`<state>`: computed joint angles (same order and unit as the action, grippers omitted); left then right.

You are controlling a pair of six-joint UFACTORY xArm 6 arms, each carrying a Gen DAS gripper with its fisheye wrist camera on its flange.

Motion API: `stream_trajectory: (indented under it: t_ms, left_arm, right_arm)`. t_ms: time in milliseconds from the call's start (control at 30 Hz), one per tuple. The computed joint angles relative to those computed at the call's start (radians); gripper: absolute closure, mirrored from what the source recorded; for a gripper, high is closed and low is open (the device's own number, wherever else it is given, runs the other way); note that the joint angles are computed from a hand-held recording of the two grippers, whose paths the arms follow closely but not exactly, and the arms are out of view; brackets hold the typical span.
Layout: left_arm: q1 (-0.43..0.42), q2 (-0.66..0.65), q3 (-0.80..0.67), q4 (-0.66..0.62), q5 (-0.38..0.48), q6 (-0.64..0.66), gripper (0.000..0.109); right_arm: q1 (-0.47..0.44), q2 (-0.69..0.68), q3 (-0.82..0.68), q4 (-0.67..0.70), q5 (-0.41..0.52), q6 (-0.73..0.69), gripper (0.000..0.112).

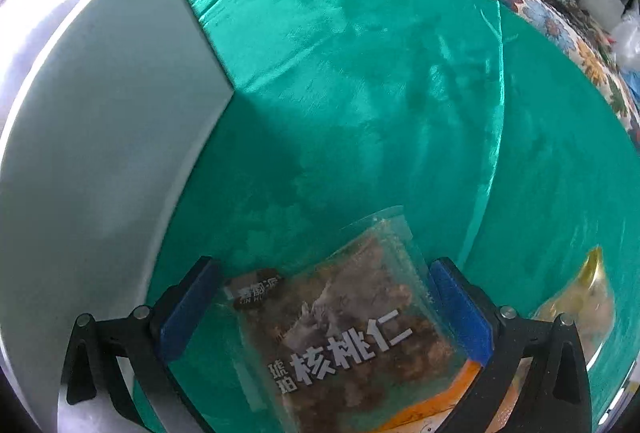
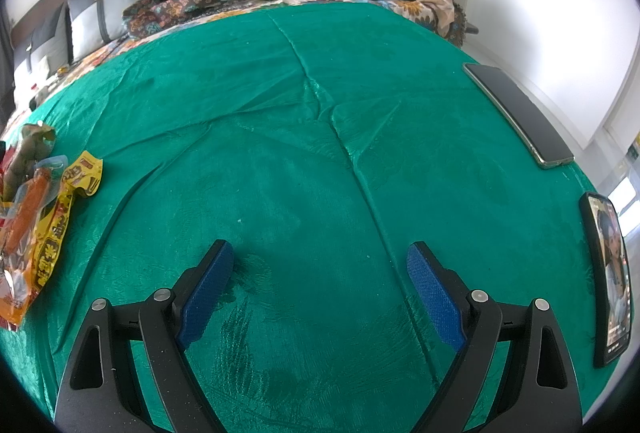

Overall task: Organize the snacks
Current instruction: 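Grasp the walnut kernel bag with the left tool, then lift the walnut kernel bag off the cloth with the left tool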

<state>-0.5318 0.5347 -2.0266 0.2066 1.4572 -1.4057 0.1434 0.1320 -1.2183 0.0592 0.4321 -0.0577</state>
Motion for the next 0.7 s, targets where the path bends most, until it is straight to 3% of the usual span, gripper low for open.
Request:
stream_trajectory:
  t_ms: [100, 167, 200, 467, 533, 600, 700]
  left_arm:
    - [-0.018, -0.062, 0.099, 0.007, -0.053, 0.044, 0.007]
    - [-0.055, -0.113, 0.171, 0.058, -0.092, 0.059, 0.022]
    - [-0.074, -0.134, 0.201, 0.078, -0.108, 0.067, 0.024]
    - [-0.317, -0.288, 0.418, 0.224, -0.169, 0.031, 0.037]
    - [-0.375, -0.32, 0.466, 0.263, -0.191, -0.023, 0.036]
    - [-0.425, -0.354, 0.521, 0.32, -0.218, -0.097, 0.029]
    - [-0.469, -0.399, 0.607, 0.378, -0.229, -0.236, 0.008]
  right_arm:
    - [0.0, 0.0, 0.0, 0.0, 0.0, 0.001, 0.021]
    - [0.001, 0.001, 0.0, -0.001, 0.0, 0.001, 0.021]
    - [0.001, 0.001, 0.0, -0.001, 0.0, 0.001, 0.021]
    - [0.001, 0.0, 0.0, 0.0, 0.0, 0.001, 0.021]
    - [0.002, 0.0, 0.0, 0.0, 0.0, 0.001, 0.021]
    - [0.002, 0.0, 0.0, 0.0, 0.0, 0.002, 0.021]
    - [0.002, 0.0, 0.0, 0.0, 0.0, 0.001, 0.021]
